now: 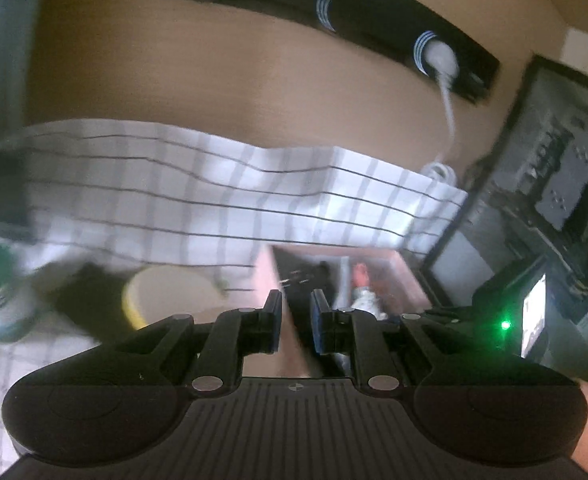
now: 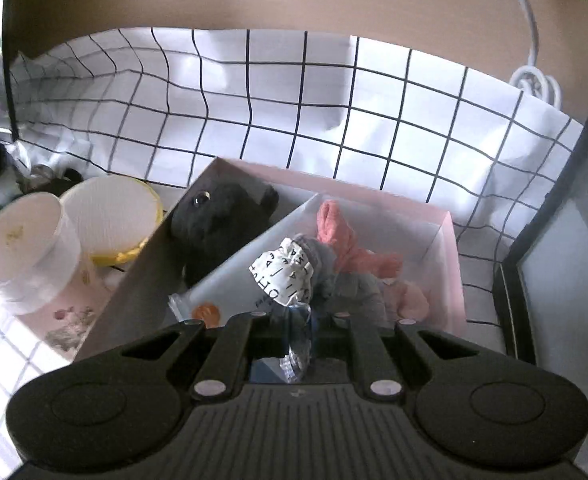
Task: Organize soft objects
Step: 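Carry the clear stick into the pink box while the right gripper brings the grey lace cloth there, then withdraw both grippers from the pink box back over the table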
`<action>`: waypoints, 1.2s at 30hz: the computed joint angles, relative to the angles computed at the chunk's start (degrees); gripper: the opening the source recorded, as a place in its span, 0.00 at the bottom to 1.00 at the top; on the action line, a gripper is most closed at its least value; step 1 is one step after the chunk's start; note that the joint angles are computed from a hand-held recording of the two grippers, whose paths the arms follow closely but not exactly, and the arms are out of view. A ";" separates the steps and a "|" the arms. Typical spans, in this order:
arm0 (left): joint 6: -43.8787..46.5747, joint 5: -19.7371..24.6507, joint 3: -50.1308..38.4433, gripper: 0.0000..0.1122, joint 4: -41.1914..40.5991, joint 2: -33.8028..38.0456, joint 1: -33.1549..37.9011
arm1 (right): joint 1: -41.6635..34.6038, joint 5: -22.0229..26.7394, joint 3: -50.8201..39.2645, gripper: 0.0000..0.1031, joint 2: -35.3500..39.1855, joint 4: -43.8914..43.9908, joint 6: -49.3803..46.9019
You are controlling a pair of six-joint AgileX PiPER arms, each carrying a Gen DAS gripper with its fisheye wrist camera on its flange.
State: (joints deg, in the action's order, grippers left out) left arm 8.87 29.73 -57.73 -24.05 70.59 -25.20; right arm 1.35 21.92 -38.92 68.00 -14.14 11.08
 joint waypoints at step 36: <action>55.27 29.58 5.41 0.15 -29.91 -4.10 66.33 | 29.75 26.21 -44.10 0.58 11.90 -0.27 22.56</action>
